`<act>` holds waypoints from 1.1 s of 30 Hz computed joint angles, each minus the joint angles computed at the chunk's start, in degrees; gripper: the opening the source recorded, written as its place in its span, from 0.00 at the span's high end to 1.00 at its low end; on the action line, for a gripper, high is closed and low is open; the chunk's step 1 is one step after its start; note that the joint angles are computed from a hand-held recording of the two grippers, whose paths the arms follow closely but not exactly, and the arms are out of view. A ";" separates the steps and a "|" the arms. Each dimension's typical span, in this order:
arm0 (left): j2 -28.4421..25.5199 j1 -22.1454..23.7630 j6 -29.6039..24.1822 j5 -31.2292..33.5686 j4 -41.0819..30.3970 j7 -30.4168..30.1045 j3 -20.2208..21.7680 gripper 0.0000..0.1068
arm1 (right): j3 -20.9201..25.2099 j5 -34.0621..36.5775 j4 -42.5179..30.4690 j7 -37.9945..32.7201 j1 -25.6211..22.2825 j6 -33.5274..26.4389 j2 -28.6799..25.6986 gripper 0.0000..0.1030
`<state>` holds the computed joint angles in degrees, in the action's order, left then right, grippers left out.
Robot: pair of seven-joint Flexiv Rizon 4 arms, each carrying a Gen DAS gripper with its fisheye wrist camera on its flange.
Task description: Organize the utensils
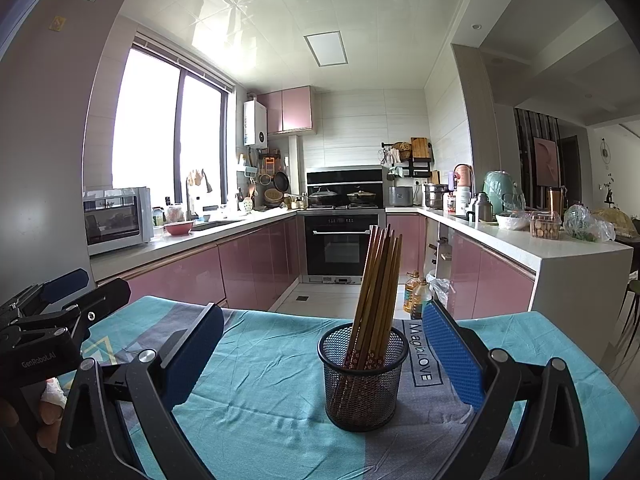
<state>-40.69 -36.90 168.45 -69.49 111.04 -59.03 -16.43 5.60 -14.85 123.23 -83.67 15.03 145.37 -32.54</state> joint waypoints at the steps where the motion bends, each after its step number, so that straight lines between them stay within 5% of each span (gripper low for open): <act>1: -0.03 -0.01 0.04 -0.04 -0.04 0.05 0.00 0.09 | 0.00 0.10 0.01 -0.03 0.06 -0.06 0.03 0.06; 33: -0.08 -0.03 0.10 -0.14 -0.17 0.20 -0.09 0.09 | 0.00 0.66 0.11 -0.18 0.33 0.10 0.08 0.06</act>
<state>-40.77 -36.94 168.55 -69.63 110.87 -58.83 -16.52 5.60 -14.19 123.34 -83.85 15.36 145.47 -32.47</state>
